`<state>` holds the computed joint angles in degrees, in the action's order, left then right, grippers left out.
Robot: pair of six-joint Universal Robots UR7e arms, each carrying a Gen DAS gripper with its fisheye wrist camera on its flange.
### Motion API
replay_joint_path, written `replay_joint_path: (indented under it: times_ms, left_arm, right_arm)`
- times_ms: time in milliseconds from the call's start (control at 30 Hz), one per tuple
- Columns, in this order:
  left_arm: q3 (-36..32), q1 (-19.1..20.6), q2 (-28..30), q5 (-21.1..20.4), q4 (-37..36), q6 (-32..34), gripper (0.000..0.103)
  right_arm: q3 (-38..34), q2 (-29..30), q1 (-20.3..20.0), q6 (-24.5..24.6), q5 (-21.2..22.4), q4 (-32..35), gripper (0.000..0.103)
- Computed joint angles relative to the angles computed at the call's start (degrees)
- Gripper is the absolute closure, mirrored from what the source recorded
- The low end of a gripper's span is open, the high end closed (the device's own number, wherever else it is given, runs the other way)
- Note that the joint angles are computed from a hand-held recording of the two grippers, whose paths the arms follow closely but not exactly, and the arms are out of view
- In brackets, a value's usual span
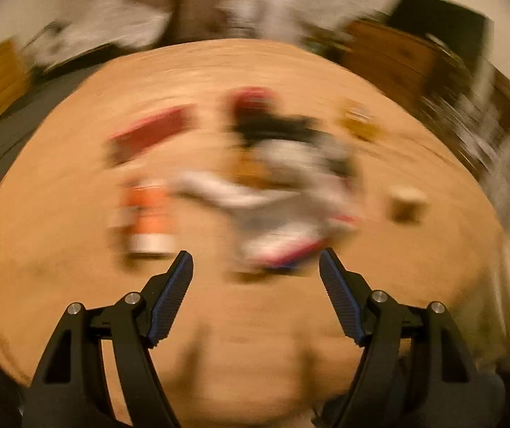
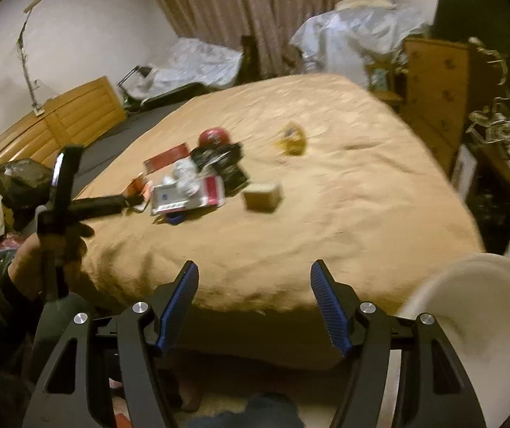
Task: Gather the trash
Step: 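Grasp the orange-white paper cup with left tool while right tool grasps the white towel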
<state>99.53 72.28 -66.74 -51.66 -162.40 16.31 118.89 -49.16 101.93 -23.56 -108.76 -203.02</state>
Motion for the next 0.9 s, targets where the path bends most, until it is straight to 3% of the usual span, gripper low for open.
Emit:
replay_joint_path:
  times_ms: [300, 500, 733, 900]
  left_arm:
    - [-9.2, 5.3, 4.3, 0.5, -2.6, 0.8, 0.025]
    - [-14.2, 6.9, 8.2, 0.7, 0.9, 1.8, 0.026]
    - [-16.7, 7.8, 10.0, -0.4, 3.3, 2.1, 0.06]
    - [-17.8, 8.7, 10.8, -1.5, 4.1, 3.0, 0.062]
  right_arm:
    - [-11.9, 9.0, -0.8, 1.8, 2.7, 8.4, 0.037]
    - [-22.0, 15.1, -0.2, -0.4, 4.9, 14.6, 0.053]
    - [-39.6, 24.3, 2.9, -4.1, 5.3, 23.1, 0.055]
    - [-54.6, 32.2, 4.2, -5.2, 3.0, 31.6, 0.055]
